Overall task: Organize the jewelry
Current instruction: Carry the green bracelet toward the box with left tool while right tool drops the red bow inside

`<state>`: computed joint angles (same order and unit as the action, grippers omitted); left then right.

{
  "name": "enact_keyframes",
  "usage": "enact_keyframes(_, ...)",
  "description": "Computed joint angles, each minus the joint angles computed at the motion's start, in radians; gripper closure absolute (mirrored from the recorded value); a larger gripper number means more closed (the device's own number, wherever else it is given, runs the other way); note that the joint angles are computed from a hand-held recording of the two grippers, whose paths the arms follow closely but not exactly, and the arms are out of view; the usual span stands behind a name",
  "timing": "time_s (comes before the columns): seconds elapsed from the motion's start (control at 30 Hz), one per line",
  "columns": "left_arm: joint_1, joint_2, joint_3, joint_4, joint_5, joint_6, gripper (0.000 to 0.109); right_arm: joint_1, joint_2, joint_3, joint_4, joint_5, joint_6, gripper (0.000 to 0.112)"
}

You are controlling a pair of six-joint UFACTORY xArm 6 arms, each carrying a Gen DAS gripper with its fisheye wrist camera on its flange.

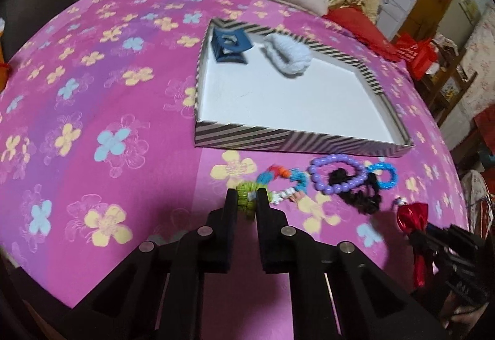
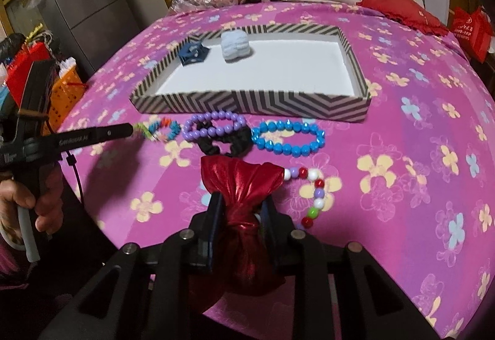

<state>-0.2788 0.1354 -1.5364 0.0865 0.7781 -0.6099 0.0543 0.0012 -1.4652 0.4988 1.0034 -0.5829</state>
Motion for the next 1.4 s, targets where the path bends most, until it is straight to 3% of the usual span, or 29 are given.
enact_keyframes(0.33,-0.014,-0.047,-0.009,-0.039,-0.010,0.047,0.102,-0.013,-0.003,-0.042,0.083,0.034,-0.021,0.087)
enact_keyframes(0.67,-0.020,-0.046,-0.079,0.006,0.001,0.039,0.102,-0.012,0.011,-0.089,0.112,0.037,-0.032,0.087)
enact_keyframes(1.0,-0.020,0.009,-0.209,0.065,0.031,0.025,0.102,0.005,0.046,-0.147,0.122,0.035,-0.021,0.087)
enact_keyframes(1.4,0.001,0.167,-0.447,0.114,0.119,0.016,0.102,0.027,0.147,-0.284,0.120,0.034,0.020,0.087)
